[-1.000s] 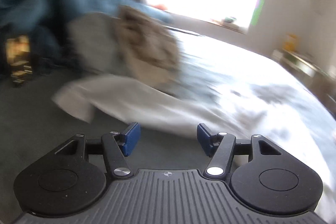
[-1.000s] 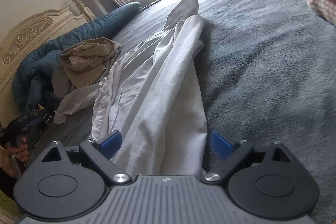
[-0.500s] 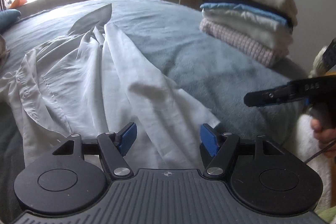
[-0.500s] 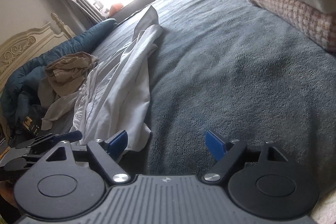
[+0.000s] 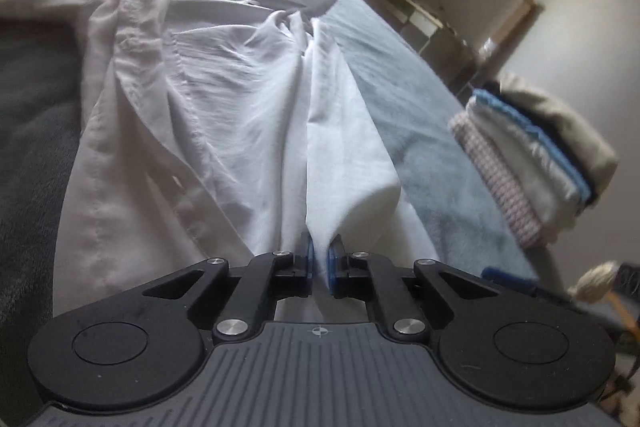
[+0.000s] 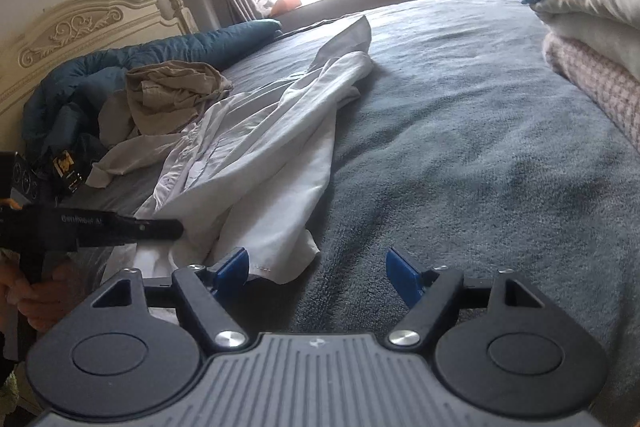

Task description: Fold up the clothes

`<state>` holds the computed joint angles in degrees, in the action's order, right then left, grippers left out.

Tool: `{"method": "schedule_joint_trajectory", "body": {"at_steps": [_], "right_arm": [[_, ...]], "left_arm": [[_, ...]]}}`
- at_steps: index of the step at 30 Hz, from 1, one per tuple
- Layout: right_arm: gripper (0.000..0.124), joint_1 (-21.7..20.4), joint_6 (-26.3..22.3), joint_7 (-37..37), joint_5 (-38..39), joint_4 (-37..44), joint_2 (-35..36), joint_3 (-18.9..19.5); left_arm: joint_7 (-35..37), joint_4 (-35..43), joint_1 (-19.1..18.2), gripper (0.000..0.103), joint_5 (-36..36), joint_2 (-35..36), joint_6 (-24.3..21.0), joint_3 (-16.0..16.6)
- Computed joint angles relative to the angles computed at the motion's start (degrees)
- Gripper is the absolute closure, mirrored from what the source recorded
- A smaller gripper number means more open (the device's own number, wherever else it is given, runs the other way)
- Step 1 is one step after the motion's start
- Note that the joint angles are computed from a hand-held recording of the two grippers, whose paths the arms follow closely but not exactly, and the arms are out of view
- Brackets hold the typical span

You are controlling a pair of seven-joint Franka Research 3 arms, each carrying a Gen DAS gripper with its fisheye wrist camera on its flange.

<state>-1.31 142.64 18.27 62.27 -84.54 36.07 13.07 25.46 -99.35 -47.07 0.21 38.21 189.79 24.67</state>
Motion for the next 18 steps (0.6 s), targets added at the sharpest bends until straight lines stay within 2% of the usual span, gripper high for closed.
{"method": "schedule_joint_trajectory", "body": {"at_steps": [1,3,5,8,12,14,17,18], "right_arm": [[0.045,-0.03,0.01,-0.81,0.20,0.03,-0.02,0.29],[0.044,-1.20,-3.17,-2.08,1.62,0.69,0.15,1.36],[0.043,-2.78,-9.87,-1.18,3.16,2.66,1.11,2.11],[0.039,-3.49,-21.37,4.44,3.05,8.77,4.73,2.29],[0.025,-2.99,-32.54,10.33,1.33,16.83,9.80,2.75],[0.025,-1.62,-32.44,10.81,0.00,17.22,9.84,2.31],[0.028,2.88,-23.84,8.97,-4.77,12.96,6.67,-0.22],[0.038,4.40,-21.17,9.16,-7.01,11.68,5.87,-1.14]], "left_arm": [[-1.07,-1.16,1.78,0.098,-0.79,-0.46,2.88,-1.92],[-1.10,-2.03,5.42,0.098,-2.00,-0.82,6.39,-6.05],[-0.74,-1.78,8.76,0.098,-2.08,-0.48,9.65,-9.83],[-0.75,1.38,14.27,0.098,-0.64,1.85,14.50,-15.96],[-0.78,8.28,21.17,0.098,3.46,6.16,16.21,-23.93],[0.25,11.04,23.26,0.098,5.01,7.86,15.27,-26.64],[2.30,12.03,24.55,0.098,4.96,8.90,16.21,-28.55],[2.93,11.43,24.53,0.098,4.25,8.71,17.04,-28.60]]}}
